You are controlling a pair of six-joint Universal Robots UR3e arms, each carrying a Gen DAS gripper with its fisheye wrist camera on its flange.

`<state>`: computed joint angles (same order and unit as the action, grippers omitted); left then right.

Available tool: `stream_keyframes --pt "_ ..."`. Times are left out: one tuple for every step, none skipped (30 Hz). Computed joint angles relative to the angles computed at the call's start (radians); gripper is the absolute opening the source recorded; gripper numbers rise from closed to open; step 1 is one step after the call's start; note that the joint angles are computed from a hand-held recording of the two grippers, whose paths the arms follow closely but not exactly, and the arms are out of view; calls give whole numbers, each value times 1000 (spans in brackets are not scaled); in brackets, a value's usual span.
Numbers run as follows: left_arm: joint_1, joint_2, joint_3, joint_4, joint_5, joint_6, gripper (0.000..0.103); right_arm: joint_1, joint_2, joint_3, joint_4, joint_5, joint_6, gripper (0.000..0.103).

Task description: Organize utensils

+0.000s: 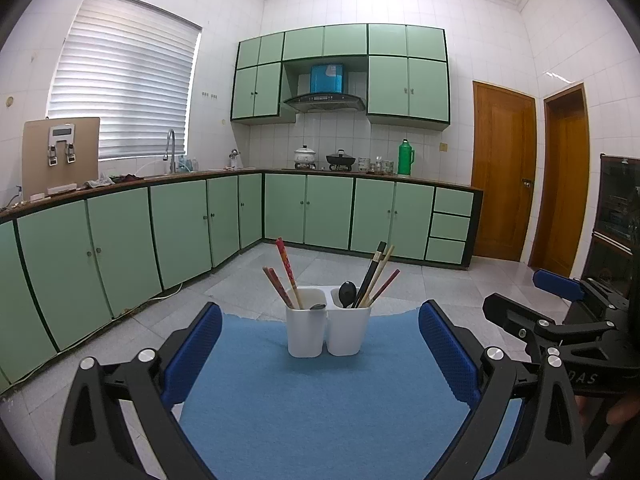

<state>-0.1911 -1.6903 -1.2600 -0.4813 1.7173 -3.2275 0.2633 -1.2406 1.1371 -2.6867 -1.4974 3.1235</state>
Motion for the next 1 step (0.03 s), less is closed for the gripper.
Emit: stream_keyframes --pt "0 -1 0 1 0 0 97 0 -1 2 -1 0 -1 98"
